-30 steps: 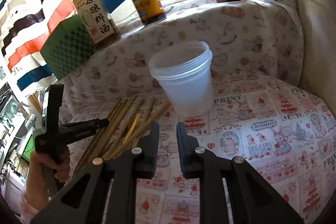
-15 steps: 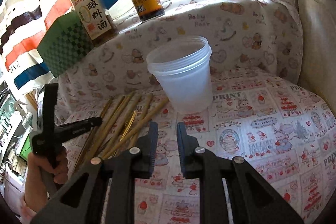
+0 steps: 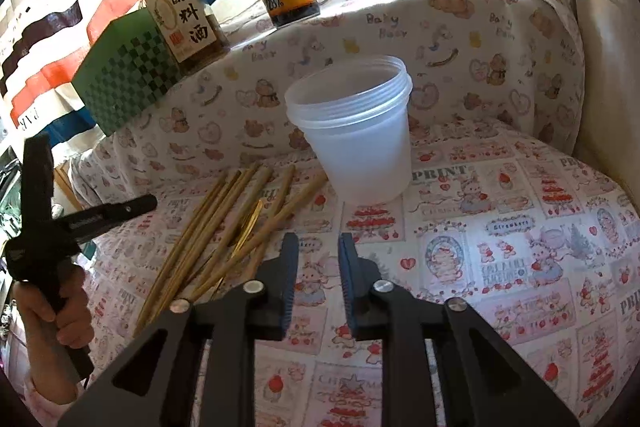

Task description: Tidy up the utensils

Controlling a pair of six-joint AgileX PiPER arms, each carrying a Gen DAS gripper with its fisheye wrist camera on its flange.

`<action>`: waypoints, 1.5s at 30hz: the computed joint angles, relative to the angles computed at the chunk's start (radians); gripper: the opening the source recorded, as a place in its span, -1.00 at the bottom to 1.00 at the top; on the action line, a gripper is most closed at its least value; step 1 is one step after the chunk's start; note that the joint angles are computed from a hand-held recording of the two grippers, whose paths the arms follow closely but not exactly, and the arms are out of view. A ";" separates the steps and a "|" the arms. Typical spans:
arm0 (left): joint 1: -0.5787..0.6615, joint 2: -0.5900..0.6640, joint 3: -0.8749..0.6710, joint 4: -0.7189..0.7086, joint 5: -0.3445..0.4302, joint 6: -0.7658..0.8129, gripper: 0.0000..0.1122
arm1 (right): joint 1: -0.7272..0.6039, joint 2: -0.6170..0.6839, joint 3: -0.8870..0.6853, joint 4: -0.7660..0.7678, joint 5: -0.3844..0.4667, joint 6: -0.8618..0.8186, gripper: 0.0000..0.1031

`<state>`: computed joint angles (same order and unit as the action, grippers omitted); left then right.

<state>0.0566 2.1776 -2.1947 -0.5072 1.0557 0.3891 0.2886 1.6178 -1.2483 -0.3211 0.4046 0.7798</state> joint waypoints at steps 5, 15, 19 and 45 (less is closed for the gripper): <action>-0.022 0.003 0.075 0.047 -0.141 0.086 -0.64 | 0.014 -0.001 -0.001 -0.077 0.015 0.061 -0.29; -0.088 0.145 -0.122 0.216 -0.009 -0.043 -0.44 | 0.031 0.014 -0.023 -0.063 0.040 0.032 -0.29; -0.112 0.136 -0.100 0.283 -0.043 -0.103 -0.38 | 0.036 0.016 -0.026 -0.076 0.052 0.043 -0.28; -0.043 0.159 -0.140 0.138 0.015 -0.099 -0.78 | 0.036 0.462 -0.757 0.138 0.560 -0.128 -0.28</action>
